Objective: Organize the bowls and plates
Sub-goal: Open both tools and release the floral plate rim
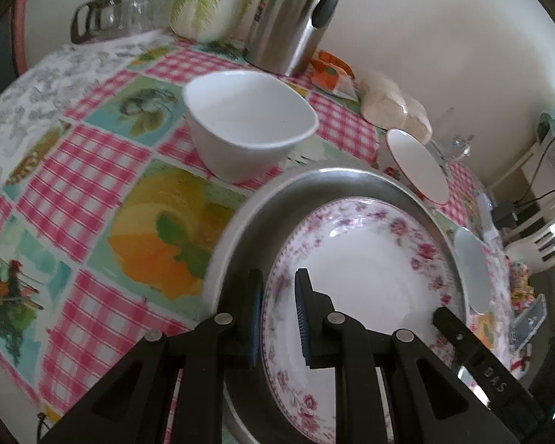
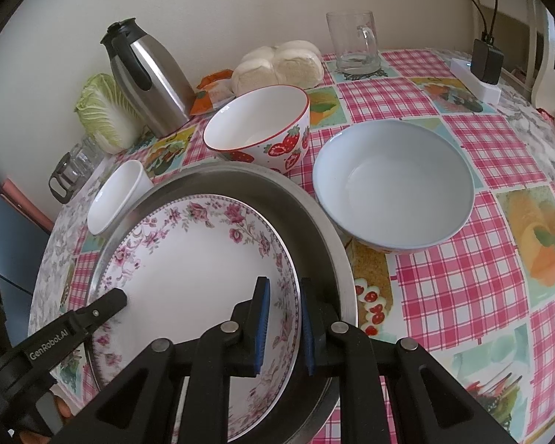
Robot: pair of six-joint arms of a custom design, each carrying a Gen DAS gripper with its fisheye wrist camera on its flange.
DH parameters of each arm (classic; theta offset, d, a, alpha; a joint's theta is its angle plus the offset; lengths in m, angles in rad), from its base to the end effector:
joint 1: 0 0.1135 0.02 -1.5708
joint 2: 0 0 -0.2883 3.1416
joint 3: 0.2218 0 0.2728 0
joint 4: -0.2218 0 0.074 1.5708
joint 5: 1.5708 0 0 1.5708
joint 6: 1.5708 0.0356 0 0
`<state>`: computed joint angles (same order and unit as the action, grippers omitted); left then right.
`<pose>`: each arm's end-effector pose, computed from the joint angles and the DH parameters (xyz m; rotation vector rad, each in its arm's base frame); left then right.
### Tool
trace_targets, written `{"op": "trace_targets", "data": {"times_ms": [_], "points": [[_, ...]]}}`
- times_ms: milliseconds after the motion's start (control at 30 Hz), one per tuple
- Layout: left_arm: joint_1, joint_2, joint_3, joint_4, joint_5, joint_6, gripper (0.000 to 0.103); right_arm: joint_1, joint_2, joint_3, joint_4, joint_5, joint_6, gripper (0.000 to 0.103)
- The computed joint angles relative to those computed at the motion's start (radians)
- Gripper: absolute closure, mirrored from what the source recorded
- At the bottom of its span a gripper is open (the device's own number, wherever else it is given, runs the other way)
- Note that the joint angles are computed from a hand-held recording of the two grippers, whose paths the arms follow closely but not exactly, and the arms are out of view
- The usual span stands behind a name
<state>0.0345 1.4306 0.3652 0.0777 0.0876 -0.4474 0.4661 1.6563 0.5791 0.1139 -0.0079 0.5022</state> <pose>0.2213 0.0045 0.1038 -0.5817 2.5091 -0.2689 0.2555 0.1288 0.1048 0.0434 2.5804 0.3855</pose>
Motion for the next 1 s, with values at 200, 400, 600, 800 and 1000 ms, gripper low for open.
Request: {"op": "trace_targets", "data": {"times_ms": [200, 400, 600, 800, 1000], "points": [[0.024, -0.006, -0.007, 0.003, 0.028, 0.004, 0.086, 0.017, -0.015, -0.006, 0.011, 0.02, -0.012, 0.075], [0.018, -0.012, 0.002, -0.015, 0.021, -0.004, 0.086, 0.011, -0.034, -0.013, 0.008, 0.021, -0.009, 0.075], [-0.022, -0.079, 0.005, -0.055, -0.03, -0.001, 0.078, 0.004, -0.1, -0.033, 0.0, 0.025, -0.012, 0.075], [-0.078, -0.156, 0.003, -0.094, -0.097, 0.003, 0.051, 0.021, -0.167, -0.041, -0.019, 0.059, -0.019, 0.063], [-0.115, -0.165, 0.007, -0.107, -0.157, 0.001, 0.027, 0.035, -0.193, -0.041, -0.044, 0.125, -0.038, 0.038]]}}
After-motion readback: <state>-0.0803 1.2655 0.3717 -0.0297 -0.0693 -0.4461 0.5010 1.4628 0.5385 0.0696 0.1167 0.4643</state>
